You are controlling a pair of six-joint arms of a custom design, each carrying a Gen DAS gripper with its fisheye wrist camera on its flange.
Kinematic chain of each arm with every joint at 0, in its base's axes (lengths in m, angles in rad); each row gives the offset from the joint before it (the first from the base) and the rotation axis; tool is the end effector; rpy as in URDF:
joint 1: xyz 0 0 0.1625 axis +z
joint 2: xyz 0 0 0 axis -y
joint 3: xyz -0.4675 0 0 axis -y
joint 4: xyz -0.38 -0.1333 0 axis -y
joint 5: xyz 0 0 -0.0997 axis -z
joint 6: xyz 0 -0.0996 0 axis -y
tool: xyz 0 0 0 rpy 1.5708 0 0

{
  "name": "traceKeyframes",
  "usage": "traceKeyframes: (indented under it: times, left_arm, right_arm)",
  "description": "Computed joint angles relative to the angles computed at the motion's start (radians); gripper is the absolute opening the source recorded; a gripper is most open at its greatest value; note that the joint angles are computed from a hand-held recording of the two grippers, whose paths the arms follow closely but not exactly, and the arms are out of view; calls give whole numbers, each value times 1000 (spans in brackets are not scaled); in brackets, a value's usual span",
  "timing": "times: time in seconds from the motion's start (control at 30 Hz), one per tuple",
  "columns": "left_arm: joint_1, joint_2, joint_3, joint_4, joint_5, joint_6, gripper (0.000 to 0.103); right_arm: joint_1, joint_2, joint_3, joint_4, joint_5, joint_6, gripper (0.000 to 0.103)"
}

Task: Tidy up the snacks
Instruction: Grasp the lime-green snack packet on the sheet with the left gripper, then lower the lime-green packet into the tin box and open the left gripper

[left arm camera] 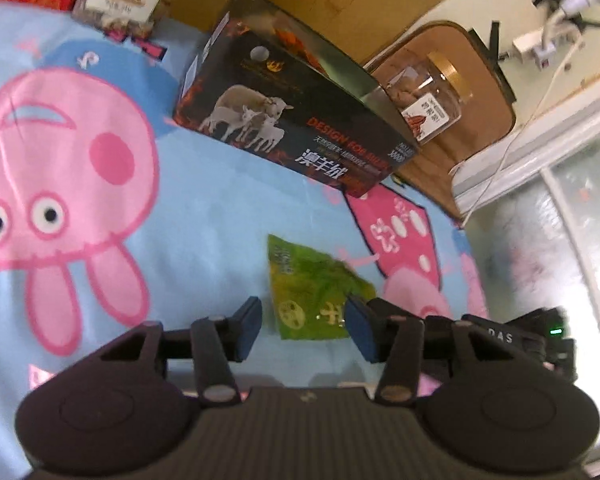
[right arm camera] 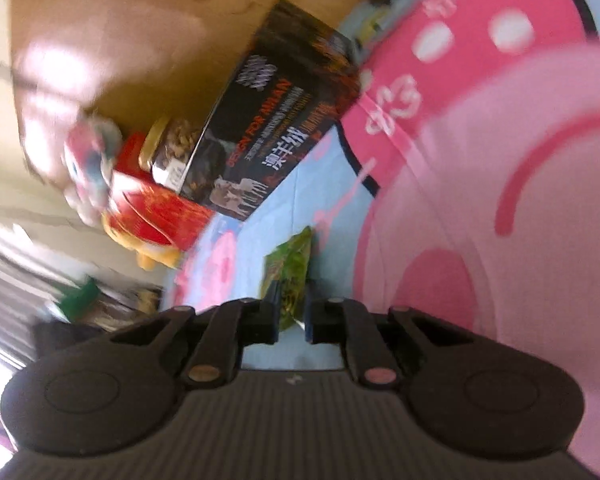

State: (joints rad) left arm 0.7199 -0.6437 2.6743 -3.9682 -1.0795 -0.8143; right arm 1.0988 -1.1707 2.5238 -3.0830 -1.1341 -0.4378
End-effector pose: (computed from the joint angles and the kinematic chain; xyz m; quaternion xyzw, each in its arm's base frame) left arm -0.1292 -0.3530 0.0563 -0.0269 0.9544 -0.2959 0.0301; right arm -0.0151 -0.4155 0.1487 -0.0006 0.9733 -0.1646 0.1599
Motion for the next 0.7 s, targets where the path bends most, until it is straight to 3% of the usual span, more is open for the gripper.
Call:
traceKeyframes:
  times: [0.07,0.13,0.2,0.23,0.47,0.7]
  left_arm:
    - [27,23,4,-70,-44,0,44]
    - [39,40,6,-115,-60,-1,39]
    - [49,48,5,-144,-75,1,12]
    - [42,46,4,-139,-61,-3,10]
    - [-60,-27,25,-97,63,44,8]
    - [-47,-203,-88,119,220,232,8]
  right_arm:
    - [-42,-4,-36,133,69,78,12]
    - [-61,-6,-53,192,101,108,12]
    - [-61,-9,-52,196,98,100,11]
    - [-57,-10,-48,187,93,95,11]
    - [25,-54,-31,136,49,-19,12]
    - [250,21,-124,-36,9,-55,12]
